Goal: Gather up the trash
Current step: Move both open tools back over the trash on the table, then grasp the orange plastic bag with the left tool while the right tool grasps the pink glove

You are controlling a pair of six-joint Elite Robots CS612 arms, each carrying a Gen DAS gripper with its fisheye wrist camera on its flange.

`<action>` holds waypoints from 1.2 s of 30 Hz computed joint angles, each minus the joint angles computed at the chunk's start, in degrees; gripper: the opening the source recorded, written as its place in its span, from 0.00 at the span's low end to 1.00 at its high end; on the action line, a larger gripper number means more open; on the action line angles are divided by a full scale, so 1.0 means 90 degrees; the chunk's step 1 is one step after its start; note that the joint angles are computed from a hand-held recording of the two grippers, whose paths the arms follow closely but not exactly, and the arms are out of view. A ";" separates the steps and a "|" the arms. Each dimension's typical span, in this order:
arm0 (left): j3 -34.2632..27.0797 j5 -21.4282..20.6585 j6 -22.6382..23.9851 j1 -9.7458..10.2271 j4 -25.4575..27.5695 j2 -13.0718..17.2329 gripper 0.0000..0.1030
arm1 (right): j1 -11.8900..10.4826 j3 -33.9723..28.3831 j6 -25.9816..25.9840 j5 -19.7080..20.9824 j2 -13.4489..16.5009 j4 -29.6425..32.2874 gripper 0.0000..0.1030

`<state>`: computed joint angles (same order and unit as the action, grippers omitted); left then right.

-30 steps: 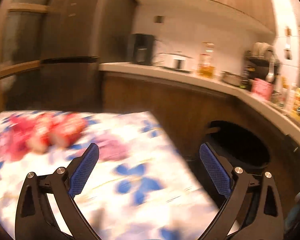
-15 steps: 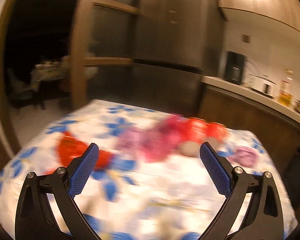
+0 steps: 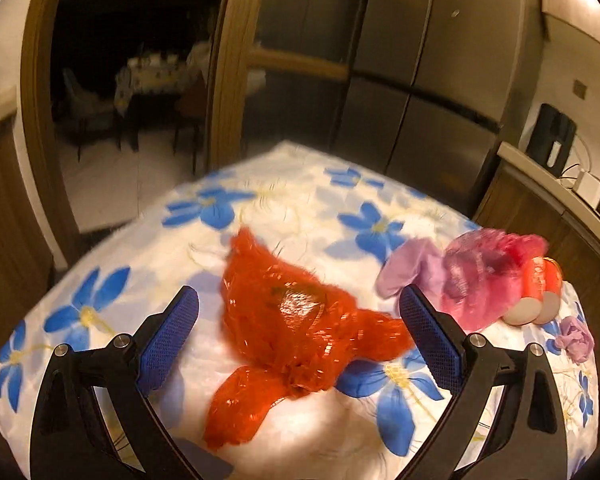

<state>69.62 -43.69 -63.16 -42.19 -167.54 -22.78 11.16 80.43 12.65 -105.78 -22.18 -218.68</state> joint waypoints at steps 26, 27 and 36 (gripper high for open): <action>-0.1002 -0.0556 0.2472 -0.0415 -0.1802 0.0597 0.45 | -0.0296 -0.1547 0.0536 0.0063 0.0622 0.2216 0.74; -0.1107 -0.0686 0.2529 -0.0416 -0.1803 0.0644 0.45 | -0.0308 -0.1646 0.0521 0.0063 0.0660 0.2341 0.73; -0.1655 -0.0915 0.2702 -0.0439 -0.1491 0.0912 0.45 | -0.0435 -0.2141 0.0733 0.0663 0.0820 0.3628 0.50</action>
